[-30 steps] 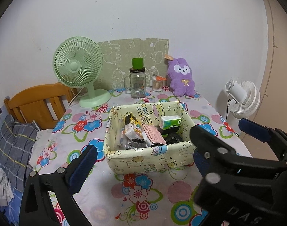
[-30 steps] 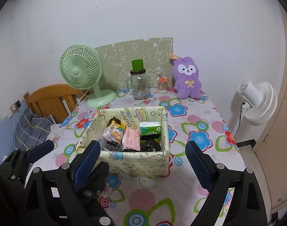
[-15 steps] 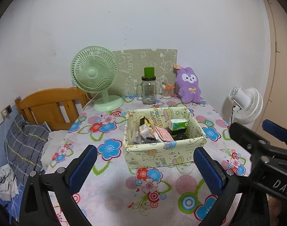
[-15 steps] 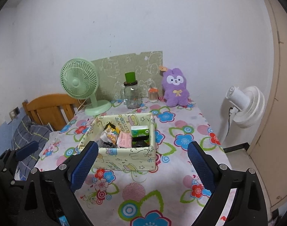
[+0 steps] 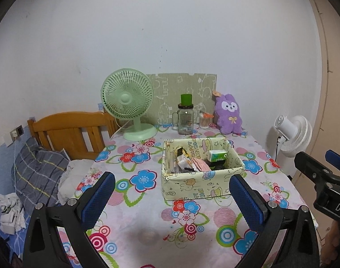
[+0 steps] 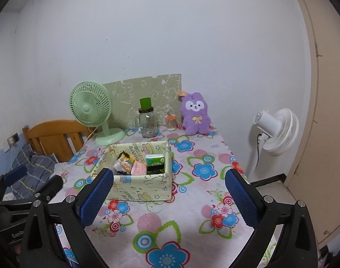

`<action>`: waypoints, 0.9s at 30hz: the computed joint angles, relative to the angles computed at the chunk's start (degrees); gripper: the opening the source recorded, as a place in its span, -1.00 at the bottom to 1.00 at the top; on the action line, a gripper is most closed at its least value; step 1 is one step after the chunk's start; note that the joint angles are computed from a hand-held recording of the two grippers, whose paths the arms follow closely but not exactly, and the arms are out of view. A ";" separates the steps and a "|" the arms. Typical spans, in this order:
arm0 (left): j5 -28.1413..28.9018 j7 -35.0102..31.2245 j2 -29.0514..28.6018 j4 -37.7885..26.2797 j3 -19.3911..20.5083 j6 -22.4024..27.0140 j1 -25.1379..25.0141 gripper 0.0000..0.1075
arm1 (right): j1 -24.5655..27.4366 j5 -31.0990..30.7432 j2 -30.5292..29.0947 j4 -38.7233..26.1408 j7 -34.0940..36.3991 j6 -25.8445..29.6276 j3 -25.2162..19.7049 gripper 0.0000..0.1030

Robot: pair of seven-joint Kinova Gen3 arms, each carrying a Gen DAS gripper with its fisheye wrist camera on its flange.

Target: Organize soft objects

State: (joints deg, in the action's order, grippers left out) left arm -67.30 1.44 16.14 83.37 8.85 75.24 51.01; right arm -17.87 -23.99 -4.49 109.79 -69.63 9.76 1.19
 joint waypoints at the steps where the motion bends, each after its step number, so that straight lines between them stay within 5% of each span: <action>1: -0.21 0.20 -0.05 0.05 0.06 0.27 0.27 0.91 | 0.71 0.99 -0.52 0.50 -1.04 -0.32 -0.68 0.98; 7: -1.31 1.94 -0.53 0.98 0.77 1.91 1.62 0.91 | 1.54 5.75 -2.43 2.46 -6.58 -1.41 -1.44 0.99; 16: -1.46 3.10 -0.96 1.63 1.53 1.53 1.76 0.91 | -6.06 4.82 -4.47 4.92 -5.60 -3.08 5.92 0.99; 27: -1.55 3.00 -1.22 2.02 1.89 0.39 1.42 0.91 | -5.32 8.15 -4.11 4.47 -8.35 -2.99 4.82 0.99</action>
State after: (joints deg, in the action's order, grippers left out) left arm -68.85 4.43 14.93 85.39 10.74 75.63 52.43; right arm -23.19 -15.84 -8.60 114.25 -77.98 6.77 6.01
